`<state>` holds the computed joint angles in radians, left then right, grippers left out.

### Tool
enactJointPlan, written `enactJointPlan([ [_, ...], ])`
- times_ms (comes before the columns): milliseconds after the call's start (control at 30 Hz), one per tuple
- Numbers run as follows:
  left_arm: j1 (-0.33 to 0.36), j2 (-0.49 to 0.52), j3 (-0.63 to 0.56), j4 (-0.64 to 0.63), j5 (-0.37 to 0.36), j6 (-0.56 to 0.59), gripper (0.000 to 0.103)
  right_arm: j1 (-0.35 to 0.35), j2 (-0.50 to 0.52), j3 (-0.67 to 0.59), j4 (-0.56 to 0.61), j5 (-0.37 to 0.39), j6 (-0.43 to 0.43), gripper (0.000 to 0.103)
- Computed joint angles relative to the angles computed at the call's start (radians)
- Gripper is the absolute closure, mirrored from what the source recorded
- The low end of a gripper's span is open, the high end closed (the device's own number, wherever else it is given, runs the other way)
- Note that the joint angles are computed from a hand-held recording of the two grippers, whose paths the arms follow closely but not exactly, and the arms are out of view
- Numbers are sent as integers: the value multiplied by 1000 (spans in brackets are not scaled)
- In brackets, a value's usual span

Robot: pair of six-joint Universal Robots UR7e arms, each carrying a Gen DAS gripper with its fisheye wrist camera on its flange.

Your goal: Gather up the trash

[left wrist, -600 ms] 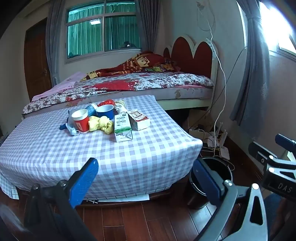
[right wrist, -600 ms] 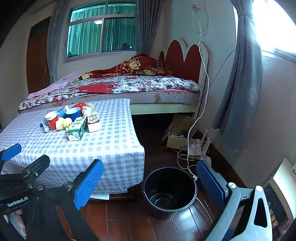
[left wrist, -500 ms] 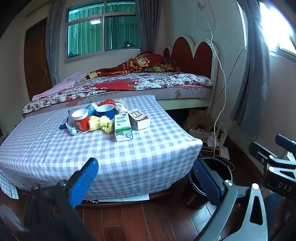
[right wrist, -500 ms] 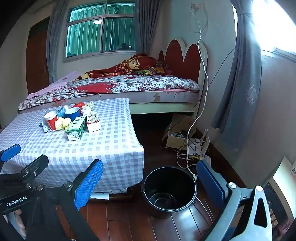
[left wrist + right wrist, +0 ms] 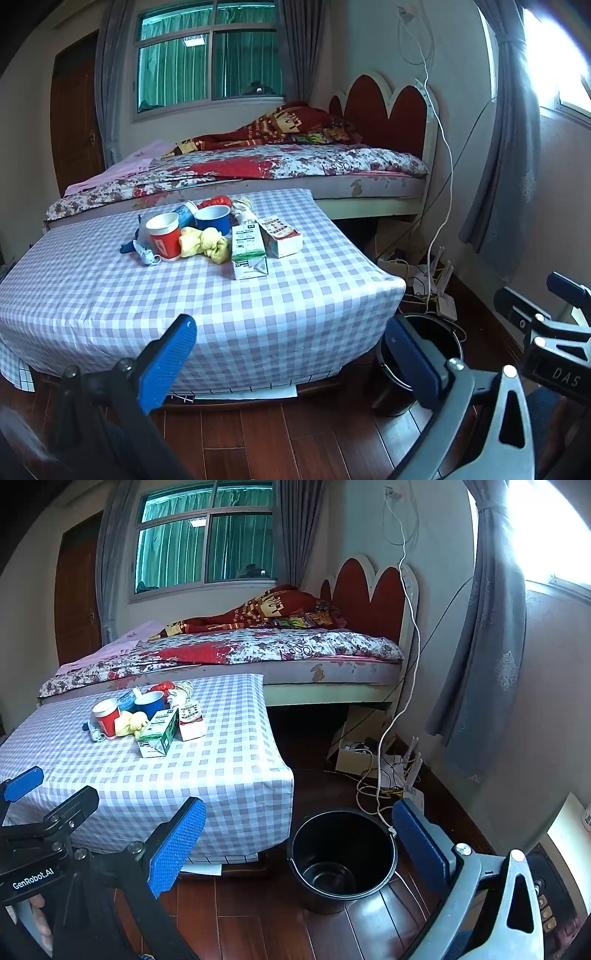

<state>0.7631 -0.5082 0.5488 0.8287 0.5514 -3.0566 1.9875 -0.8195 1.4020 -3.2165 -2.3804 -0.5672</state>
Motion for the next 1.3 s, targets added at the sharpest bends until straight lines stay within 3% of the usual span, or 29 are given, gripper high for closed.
enactJointPlan([
  [1300,1,15,-33,28,7,-10,1,-3,-10,9,2,4,16,1],
])
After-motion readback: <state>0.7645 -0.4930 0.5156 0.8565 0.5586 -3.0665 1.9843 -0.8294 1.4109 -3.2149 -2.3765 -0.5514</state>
